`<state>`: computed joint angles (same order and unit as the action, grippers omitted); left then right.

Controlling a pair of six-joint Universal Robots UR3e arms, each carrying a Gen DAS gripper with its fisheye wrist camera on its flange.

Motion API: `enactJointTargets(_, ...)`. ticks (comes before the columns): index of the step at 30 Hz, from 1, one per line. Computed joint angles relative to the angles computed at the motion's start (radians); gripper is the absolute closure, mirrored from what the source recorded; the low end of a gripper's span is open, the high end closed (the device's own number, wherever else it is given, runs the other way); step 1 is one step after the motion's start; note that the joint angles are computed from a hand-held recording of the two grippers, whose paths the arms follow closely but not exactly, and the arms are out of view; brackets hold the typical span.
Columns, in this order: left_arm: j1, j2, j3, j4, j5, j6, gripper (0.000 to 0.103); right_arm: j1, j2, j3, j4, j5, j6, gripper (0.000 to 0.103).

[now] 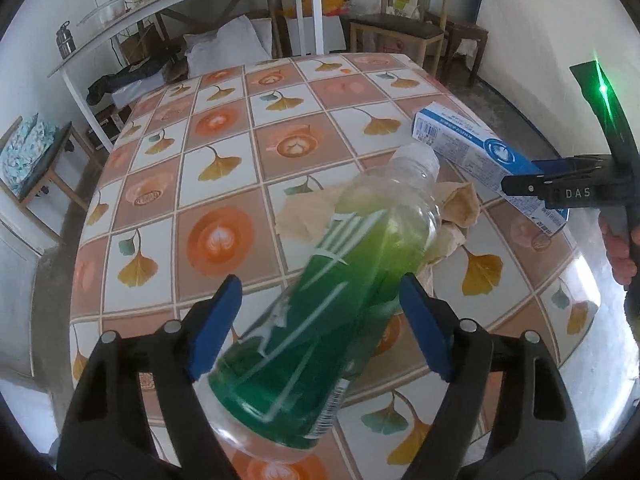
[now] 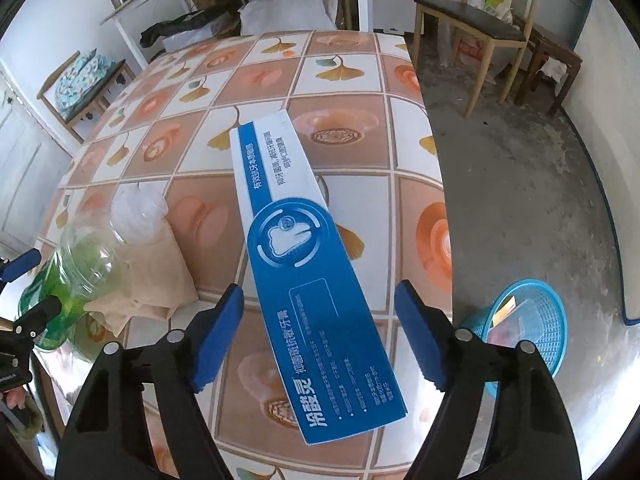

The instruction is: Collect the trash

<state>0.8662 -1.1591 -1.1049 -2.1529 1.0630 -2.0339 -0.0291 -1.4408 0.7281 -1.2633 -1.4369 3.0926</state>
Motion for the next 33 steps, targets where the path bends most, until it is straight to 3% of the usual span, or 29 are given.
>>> enactJointTargets(4,-0.016,0.019,-0.031,0.040,0.018,-0.015,0.030,0.013,0.009,-0.010,0.003,-0.013,-0.001,0.032)
enactJointTargets(15,0.012,0.038,-0.037,0.005,0.005,0.010,0.035,0.024,0.022,-0.028,0.020,-0.021,0.001,0.049)
enactJointTargets(33,0.020,0.046,-0.039,-0.001,0.001,0.019,0.035,0.030,-0.013,-0.012,0.051,-0.007,0.026,0.052)
